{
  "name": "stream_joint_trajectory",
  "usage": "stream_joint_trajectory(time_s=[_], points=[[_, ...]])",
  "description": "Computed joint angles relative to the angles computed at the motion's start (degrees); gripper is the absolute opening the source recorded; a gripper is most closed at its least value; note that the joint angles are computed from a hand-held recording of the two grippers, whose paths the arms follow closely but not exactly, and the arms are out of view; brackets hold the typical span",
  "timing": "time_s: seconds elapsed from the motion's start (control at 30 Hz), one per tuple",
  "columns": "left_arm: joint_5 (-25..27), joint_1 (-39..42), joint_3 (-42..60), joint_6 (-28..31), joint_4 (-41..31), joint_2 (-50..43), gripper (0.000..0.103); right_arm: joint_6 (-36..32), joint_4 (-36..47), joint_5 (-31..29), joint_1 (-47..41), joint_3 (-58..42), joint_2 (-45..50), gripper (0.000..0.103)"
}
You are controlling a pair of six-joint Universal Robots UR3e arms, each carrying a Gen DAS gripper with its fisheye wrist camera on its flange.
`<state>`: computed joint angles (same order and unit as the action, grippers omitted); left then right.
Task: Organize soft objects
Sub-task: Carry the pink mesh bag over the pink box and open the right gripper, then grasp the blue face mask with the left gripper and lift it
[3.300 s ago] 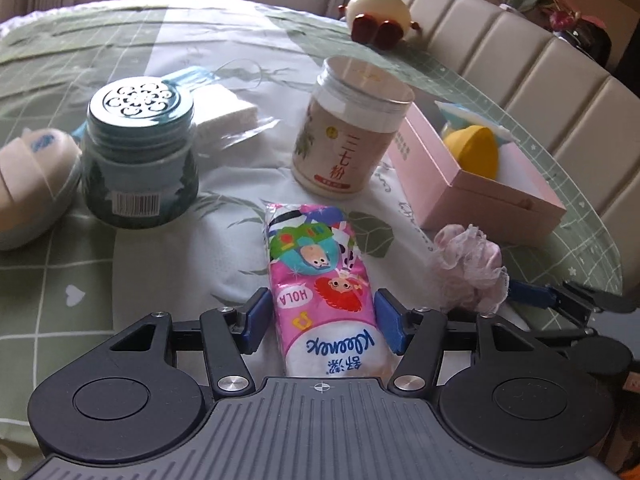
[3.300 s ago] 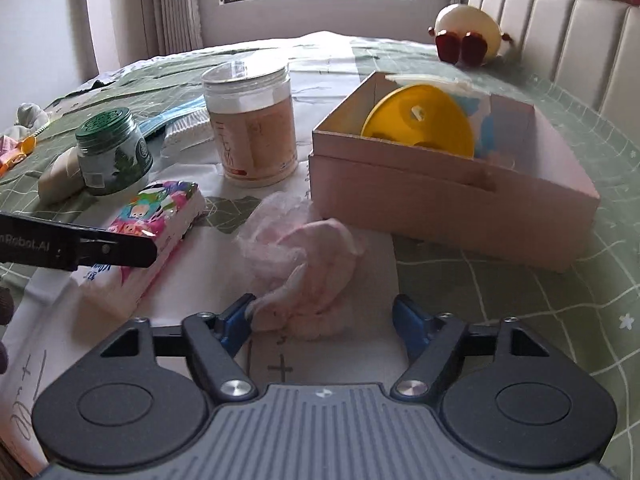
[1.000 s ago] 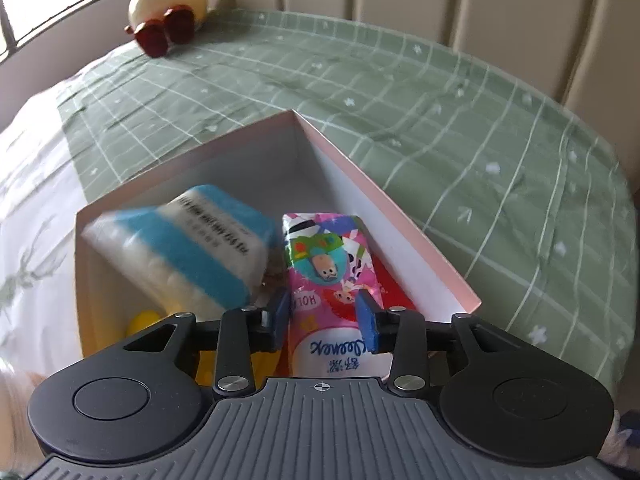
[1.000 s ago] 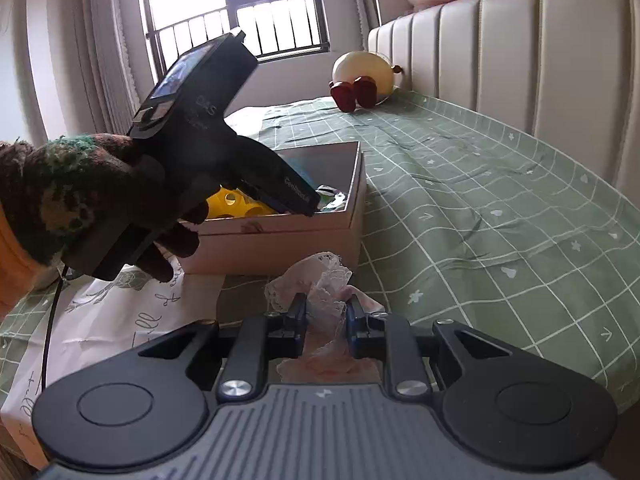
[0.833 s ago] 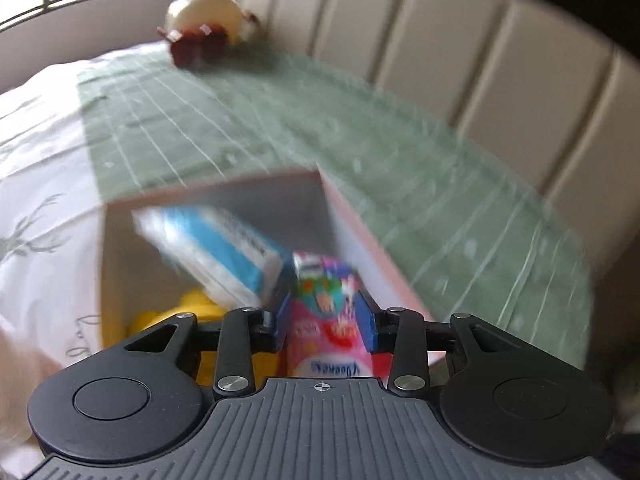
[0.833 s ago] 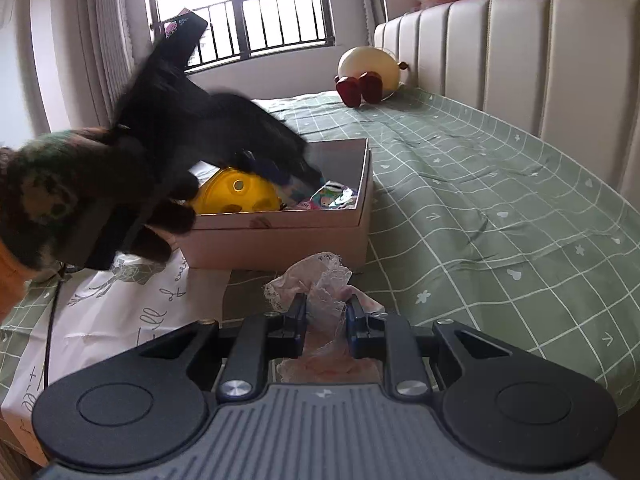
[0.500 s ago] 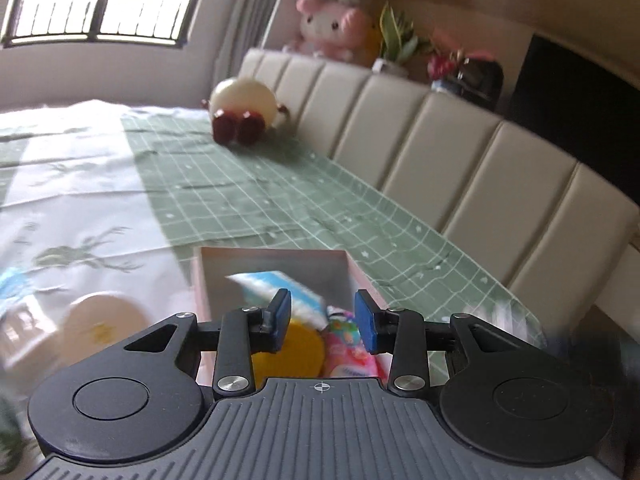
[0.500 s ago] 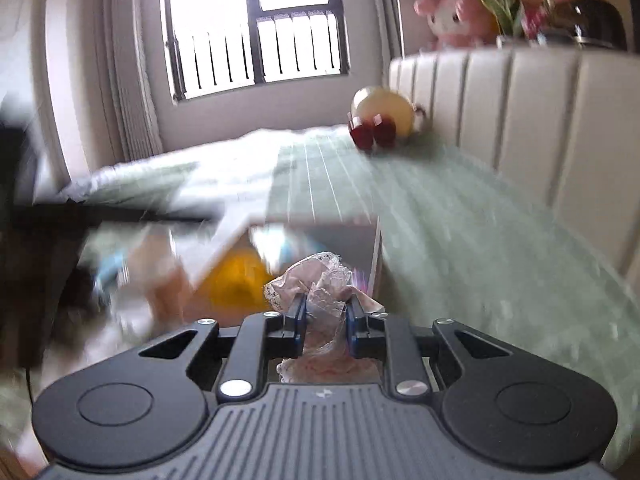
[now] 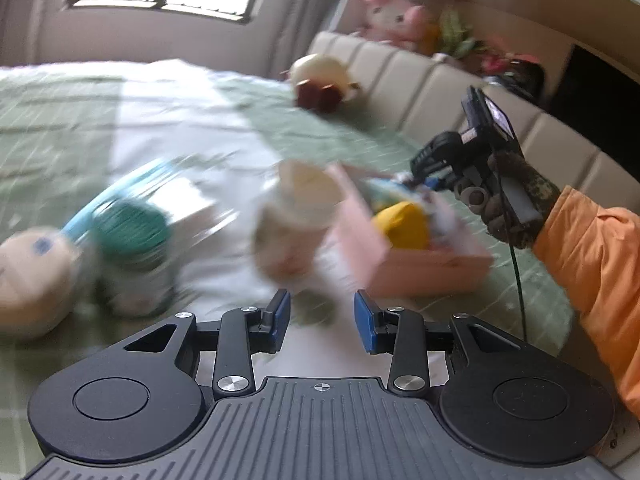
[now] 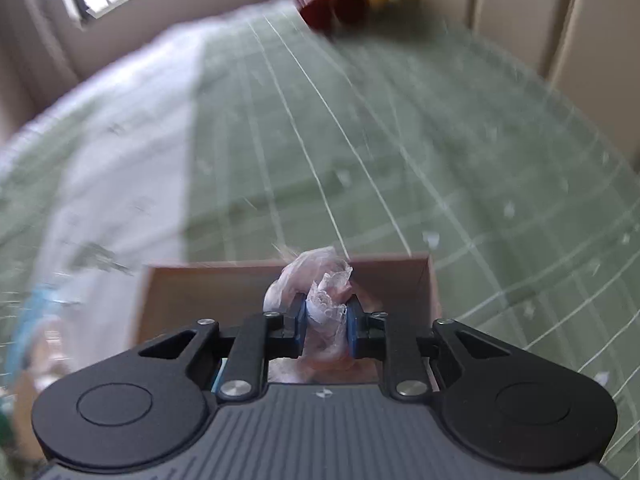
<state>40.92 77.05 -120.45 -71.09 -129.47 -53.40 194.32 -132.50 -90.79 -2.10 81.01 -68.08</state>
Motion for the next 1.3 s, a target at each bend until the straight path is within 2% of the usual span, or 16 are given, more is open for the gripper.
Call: stream_joint_trajectory(time_s=[0.13, 0.2, 0.27, 0.33, 0.37, 0.43, 0.5, 0.63, 0.83, 0.93, 1.0, 1.1, 1.17, 1.23, 1.27, 1.3], points=[[1.4, 1.7, -3.4, -2.9, 9.2, -1.9, 0.039, 0.9, -0.1, -3.2, 1.7, -2.0, 4.4, 0.024], [1.8, 2.9, -4.1, -2.2, 10.2, -2.5, 0.039, 1.4, 1.3, -0.8, 0.4, -1.8, 3.0, 0.029], [2.4, 4.1, -3.6, -1.5, 10.5, -4.9, 0.039, 0.7, 1.1, 2.6, -1.5, 1.1, -1.5, 0.03], [2.6, 4.8, -4.0, -1.7, 10.8, -5.4, 0.039, -0.7, 2.1, 3.7, -2.4, 2.6, -5.6, 0.04], [2.7, 5.1, -4.0, -1.9, 10.8, -5.5, 0.039, -1.2, 3.2, 3.4, -2.3, 3.0, -7.7, 0.049], [3.1, 6.0, -4.6, -1.9, 11.0, -5.7, 0.039, -1.7, 4.7, 3.2, -2.5, 4.1, -11.3, 0.056], [3.5, 6.7, -5.1, -1.5, 10.7, -5.0, 0.039, -2.0, 5.4, 3.9, -2.5, 5.9, -15.3, 0.056], [5.3, 9.5, -5.2, 2.1, 6.4, -2.4, 0.039, -2.9, -2.6, 0.9, 1.5, 14.2, -23.1, 0.057], [5.8, 15.2, -2.4, 7.3, 0.6, -1.7, 0.039, -4.9, -21.3, -5.4, 17.3, 28.4, -28.7, 0.061], [3.5, 15.7, 1.7, 8.1, -0.1, -5.1, 0.039, -5.3, -27.6, -5.2, 24.3, 31.8, -27.6, 0.062], [-0.5, 13.4, 6.4, 7.1, 1.3, -9.5, 0.039, -5.8, -32.2, -3.5, 27.3, 34.5, -26.4, 0.063], [-8.1, 6.9, 14.4, -1.6, 7.8, -18.6, 0.039, -5.1, -40.1, -2.9, 31.7, 38.0, -22.0, 0.063], [-11.5, 0.0, 19.8, -14.2, 18.9, -25.7, 0.039, -4.4, -44.9, -3.4, 33.8, 38.9, -17.4, 0.063], [-11.3, -8.1, 26.3, -29.3, 32.2, -34.5, 0.039, -3.5, -47.9, -4.0, 35.0, 38.6, -13.0, 0.063], [-9.8, -12.0, 29.6, -35.5, 38.1, -38.6, 0.039, -3.3, -49.7, -4.6, 35.7, 38.7, -11.1, 0.063], [-7.9, -15.1, 33.2, -39.2, 40.9, -42.3, 0.039, -3.0, -51.8, -5.4, 36.5, 39.3, -9.6, 0.063]])
